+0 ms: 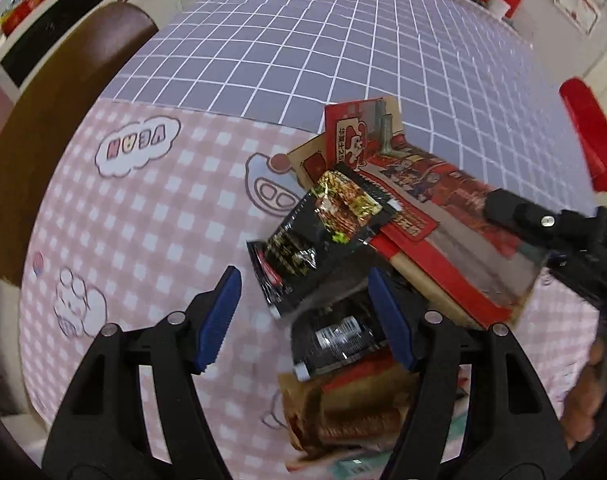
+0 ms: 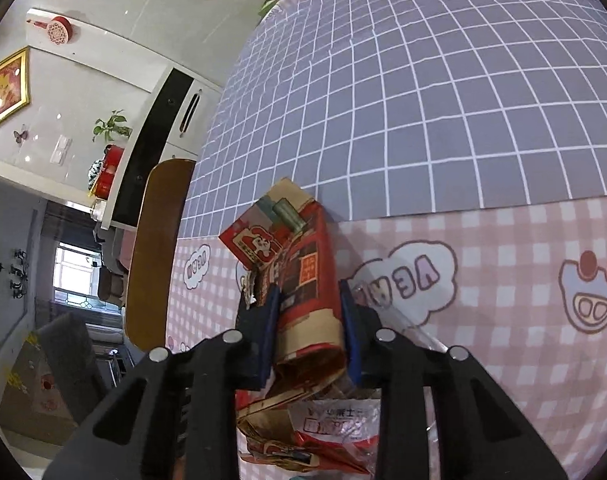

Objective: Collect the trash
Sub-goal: 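Grasp the red snack box with the right tool while the left tool grasps the black snack packet, then carry the red box and black packet over to the blue bucket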

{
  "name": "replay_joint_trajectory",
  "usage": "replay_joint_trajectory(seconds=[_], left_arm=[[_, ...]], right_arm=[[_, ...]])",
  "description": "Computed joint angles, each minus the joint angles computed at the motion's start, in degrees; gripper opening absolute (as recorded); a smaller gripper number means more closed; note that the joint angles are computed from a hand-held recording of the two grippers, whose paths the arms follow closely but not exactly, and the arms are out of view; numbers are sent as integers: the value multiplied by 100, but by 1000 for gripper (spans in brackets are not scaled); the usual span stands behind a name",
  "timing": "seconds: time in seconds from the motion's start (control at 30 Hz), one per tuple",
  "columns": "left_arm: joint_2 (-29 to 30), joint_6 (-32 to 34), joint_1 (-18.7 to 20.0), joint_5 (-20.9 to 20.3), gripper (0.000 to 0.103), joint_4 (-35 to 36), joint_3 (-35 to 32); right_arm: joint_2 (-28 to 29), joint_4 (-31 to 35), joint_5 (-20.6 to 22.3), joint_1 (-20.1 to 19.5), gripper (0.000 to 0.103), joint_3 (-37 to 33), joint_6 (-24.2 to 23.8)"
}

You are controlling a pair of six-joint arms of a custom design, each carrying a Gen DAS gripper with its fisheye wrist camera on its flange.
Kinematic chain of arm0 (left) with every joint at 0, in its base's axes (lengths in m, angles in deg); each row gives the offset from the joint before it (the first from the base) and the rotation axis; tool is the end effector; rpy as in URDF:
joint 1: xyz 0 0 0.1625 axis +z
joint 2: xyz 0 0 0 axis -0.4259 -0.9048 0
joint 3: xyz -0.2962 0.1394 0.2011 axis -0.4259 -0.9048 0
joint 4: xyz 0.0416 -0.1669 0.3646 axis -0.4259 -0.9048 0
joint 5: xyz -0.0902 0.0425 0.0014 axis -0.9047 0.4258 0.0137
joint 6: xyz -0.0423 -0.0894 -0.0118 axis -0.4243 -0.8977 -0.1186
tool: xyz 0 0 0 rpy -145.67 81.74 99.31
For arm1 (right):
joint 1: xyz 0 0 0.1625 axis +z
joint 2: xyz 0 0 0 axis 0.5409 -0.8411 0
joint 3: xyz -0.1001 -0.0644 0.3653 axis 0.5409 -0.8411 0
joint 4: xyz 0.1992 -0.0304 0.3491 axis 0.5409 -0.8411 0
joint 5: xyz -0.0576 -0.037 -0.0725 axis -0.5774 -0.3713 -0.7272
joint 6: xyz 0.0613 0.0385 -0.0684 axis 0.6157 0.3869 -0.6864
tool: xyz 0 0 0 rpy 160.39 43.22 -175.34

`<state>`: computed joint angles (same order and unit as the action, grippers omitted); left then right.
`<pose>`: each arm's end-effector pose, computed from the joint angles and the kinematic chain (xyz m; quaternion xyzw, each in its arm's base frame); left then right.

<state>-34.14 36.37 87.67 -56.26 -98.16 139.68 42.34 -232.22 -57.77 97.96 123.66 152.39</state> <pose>-0.1319 -0.6388 0.4201 0.4972 0.8341 0.0659 0.2298 0.4791 -0.4810 0.0329 -0.3843 -0.7789 0.4867 0.0939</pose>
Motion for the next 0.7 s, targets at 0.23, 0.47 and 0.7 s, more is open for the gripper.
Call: replay_joint_trajectory(seconds=[0.23, 0.47, 0.7], left_arm=[[-45, 361, -57, 344, 65, -589, 470], [110, 321, -6, 342, 33, -546, 416], [533, -196, 181, -173, 20, 91, -599]], right_arm=[[-7, -247, 7, -32, 27, 101, -70], [11, -356, 25, -51, 26, 60, -186], [157, -249, 60, -45, 24, -277, -365]])
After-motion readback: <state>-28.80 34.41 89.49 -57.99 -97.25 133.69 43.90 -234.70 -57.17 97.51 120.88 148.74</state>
